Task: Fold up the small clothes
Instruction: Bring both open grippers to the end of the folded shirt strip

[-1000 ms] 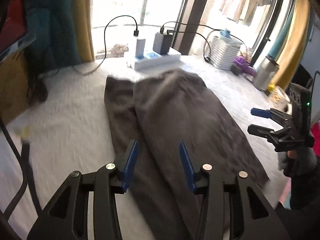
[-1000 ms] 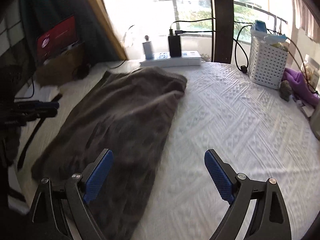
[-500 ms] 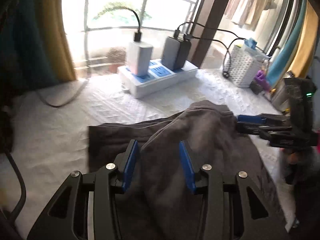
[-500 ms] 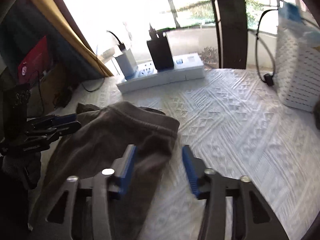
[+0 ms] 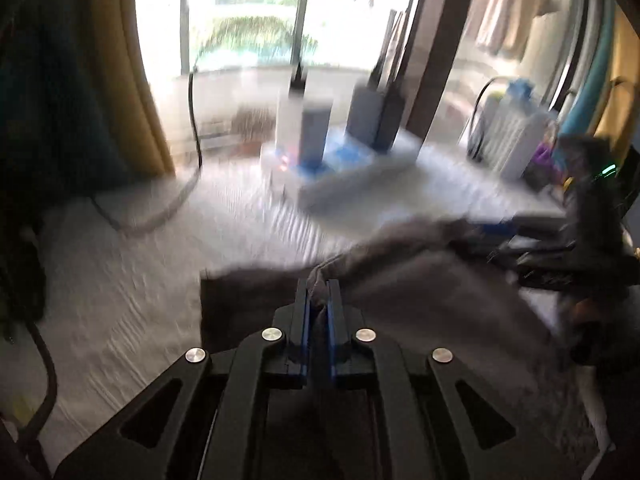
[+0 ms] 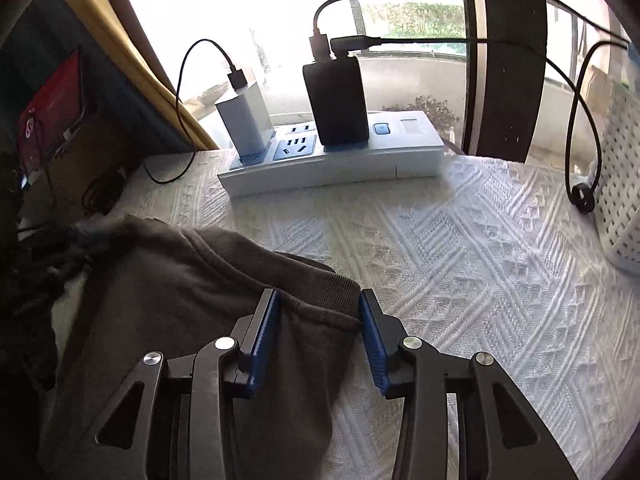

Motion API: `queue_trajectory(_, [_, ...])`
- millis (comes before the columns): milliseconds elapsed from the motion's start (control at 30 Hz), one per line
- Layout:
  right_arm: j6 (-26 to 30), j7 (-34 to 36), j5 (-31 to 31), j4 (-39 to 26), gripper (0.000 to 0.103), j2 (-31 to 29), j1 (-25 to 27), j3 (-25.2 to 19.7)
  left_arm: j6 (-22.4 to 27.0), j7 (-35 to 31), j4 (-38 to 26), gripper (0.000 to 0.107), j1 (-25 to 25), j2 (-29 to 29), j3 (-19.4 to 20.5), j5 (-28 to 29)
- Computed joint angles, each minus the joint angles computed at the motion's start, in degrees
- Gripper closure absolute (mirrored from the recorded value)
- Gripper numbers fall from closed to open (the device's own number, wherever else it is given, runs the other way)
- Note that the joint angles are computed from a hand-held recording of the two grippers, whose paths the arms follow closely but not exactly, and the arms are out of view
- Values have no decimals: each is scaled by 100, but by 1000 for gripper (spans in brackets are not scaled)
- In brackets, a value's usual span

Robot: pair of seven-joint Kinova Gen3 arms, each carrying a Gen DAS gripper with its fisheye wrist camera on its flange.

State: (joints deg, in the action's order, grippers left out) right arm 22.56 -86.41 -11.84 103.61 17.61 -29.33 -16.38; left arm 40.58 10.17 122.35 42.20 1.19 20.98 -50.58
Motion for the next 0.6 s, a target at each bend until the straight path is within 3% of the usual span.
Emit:
queue_trajectory(67, [-62, -372, 319, 36, 35, -83, -347, 300, 107, -58, -36, 99, 2, -66, 33, 186])
queue_trajectory(100, [-123, -552, 467, 103, 32, -163, -468, 416, 300, 35, -61, 95, 51, -98, 97, 140])
queue_trajectory(133, [-186, -639, 528, 174, 31, -239, -482, 436, 533, 210, -66, 92, 140, -123, 167, 54])
queue_trajectory(200, [-219, -805, 648, 287, 31, -397, -484, 460, 840, 336, -92, 69, 195, -282, 259, 161])
queue_trajectory(233, [-217, -909, 717, 337, 31, -472, -502, 482, 854, 380, -55, 63, 182, -387, 293, 207])
queue_trajectory(300, [-195, -989, 736, 434, 31, -603, -428, 435, 904, 472, 13, 39, 135, -620, 446, 265])
queue_trajectory(367, [-193, -989, 694, 574, 31, -760, -319, 367, 954, 569, 51, 28, 71, -778, 649, 331])
queue_trajectory(600, [-215, -1235, 685, 1022, 31, -1266, -292, 259, 767, 1467, 242, 22, -121, -1015, 1361, 294])
